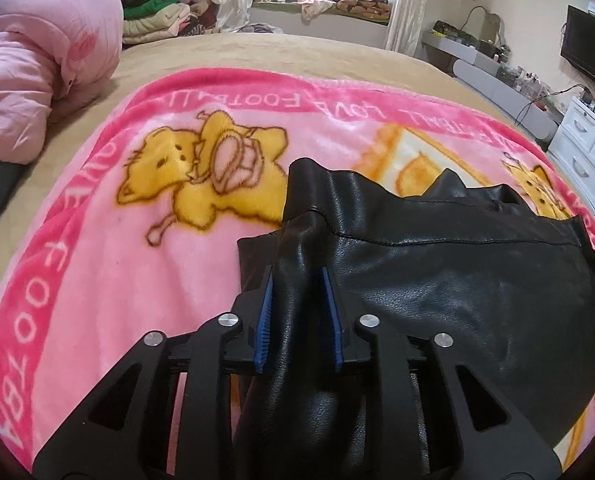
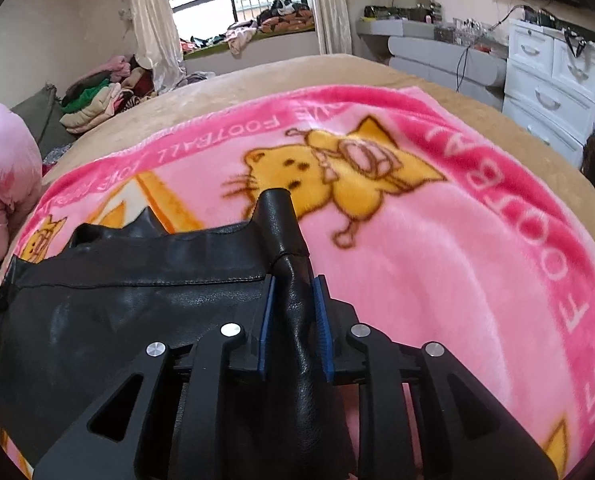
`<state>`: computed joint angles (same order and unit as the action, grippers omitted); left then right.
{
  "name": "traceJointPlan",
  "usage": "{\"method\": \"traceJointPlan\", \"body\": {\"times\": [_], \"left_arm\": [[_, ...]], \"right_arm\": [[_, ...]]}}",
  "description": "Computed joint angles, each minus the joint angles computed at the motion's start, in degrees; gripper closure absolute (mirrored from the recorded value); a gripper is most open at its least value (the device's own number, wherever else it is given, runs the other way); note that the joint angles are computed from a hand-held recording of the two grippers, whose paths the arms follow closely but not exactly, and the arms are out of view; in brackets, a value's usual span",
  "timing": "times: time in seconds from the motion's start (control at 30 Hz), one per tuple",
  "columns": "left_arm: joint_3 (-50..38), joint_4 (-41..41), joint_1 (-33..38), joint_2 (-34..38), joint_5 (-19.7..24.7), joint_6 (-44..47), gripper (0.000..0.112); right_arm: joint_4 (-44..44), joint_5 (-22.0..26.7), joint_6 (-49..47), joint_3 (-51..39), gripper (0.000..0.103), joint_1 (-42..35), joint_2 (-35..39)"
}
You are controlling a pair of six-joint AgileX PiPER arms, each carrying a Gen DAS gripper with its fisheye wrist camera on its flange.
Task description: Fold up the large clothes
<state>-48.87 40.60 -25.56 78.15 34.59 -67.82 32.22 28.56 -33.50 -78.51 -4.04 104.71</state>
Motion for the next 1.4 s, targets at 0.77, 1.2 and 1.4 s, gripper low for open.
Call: {"method": "traceJointPlan", "body": {"times": [0.77,1.2,1.4], "left_arm": [[1.8,-10.1,4.1,-7.5,1.7,6.8,0.038],[9.8,-33.1,7.5,-14.1,-4.1,21.7,0.037],[12.8,-43.8,9.0,-13.5,-8.3,28.6,0.037]], "right_arm": [[11.6,13.8,-5.3,1.7,0.018,-9.8,-5.6],[16.1,22.2,-14.9,10.1,0.015,-15.6,-10.7],[16.8,27.0,-17.0,12.8,0.03,-17.8,-9.2]]}}
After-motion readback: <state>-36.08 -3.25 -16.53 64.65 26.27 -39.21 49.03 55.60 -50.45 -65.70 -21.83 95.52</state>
